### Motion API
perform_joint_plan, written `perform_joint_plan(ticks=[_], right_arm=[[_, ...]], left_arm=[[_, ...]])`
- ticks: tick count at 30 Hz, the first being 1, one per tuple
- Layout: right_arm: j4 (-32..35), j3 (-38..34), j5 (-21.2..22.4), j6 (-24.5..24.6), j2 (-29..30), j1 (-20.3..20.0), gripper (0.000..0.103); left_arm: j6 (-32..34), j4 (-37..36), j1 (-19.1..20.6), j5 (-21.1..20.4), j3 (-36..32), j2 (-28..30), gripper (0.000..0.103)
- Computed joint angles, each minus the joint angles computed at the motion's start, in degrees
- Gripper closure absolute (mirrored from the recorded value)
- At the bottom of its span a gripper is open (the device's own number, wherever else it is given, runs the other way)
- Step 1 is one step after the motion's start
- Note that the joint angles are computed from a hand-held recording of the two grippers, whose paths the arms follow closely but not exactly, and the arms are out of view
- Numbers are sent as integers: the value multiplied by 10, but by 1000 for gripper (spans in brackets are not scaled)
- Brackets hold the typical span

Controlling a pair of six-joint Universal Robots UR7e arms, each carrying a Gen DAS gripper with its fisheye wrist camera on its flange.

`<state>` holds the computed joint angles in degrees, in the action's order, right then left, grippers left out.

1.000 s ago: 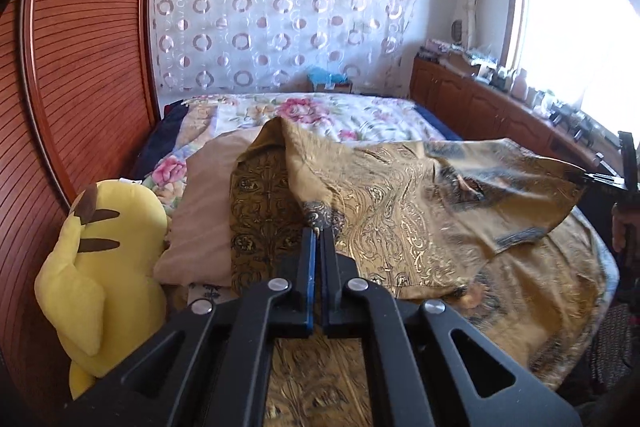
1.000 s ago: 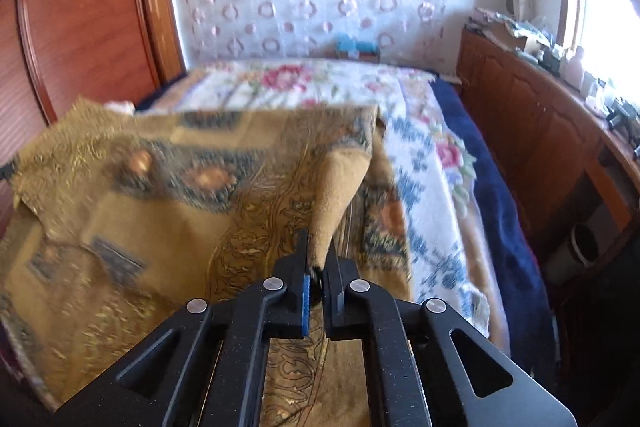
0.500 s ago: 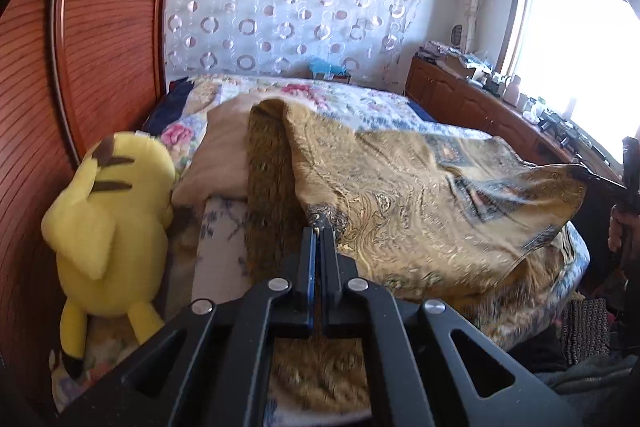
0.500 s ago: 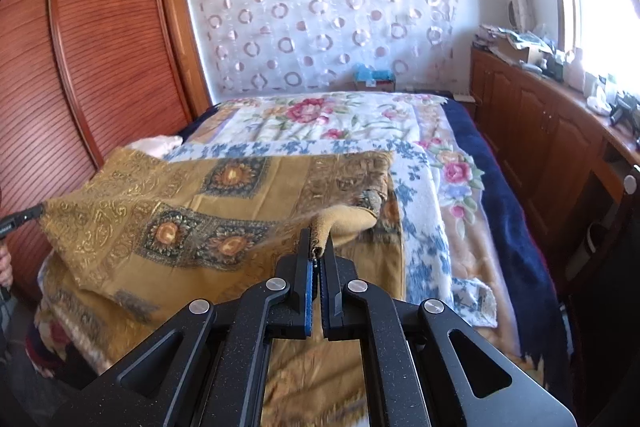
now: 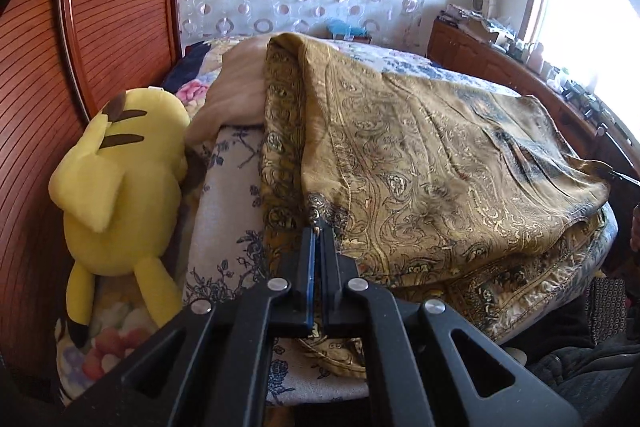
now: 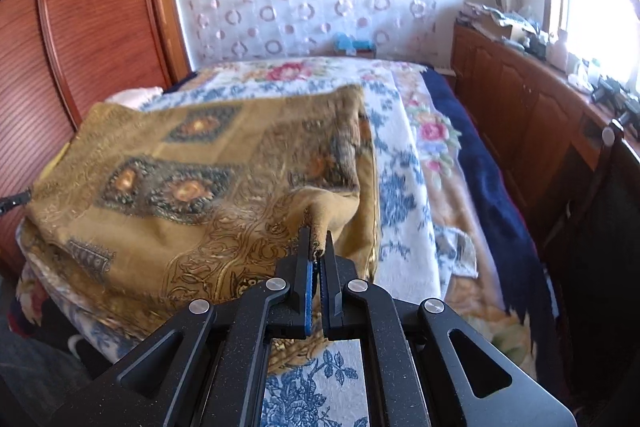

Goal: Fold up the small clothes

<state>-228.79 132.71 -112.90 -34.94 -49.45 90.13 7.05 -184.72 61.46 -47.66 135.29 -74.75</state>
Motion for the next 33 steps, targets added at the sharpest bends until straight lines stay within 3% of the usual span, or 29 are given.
perform_joint_plan(ticks=[17, 20, 22, 25, 27, 28, 33], right_arm=[[-28, 11, -5, 20, 16, 0, 100], [-30, 9, -18, 16, 16, 10, 98], [-33, 7, -27, 9, 15, 19, 97], [-46, 9, -32, 2, 12, 31, 93], [-56, 8, -36, -1, 13, 40, 76], [-58, 8, -35, -1, 14, 42, 73], [-62, 7, -37, -15, 30, 46, 72]], left_arm=[[3, -5, -9, 11, 2, -1, 101], [8, -7, -14, 22, 2, -1, 81], [11, -12, -15, 21, 2, -3, 61], [6, -11, -10, 17, -1, -2, 53], [2, -8, -5, 20, -2, 3, 52], [0, -5, -3, 22, -3, 6, 52], [-17, 12, 16, 14, -11, 13, 51]])
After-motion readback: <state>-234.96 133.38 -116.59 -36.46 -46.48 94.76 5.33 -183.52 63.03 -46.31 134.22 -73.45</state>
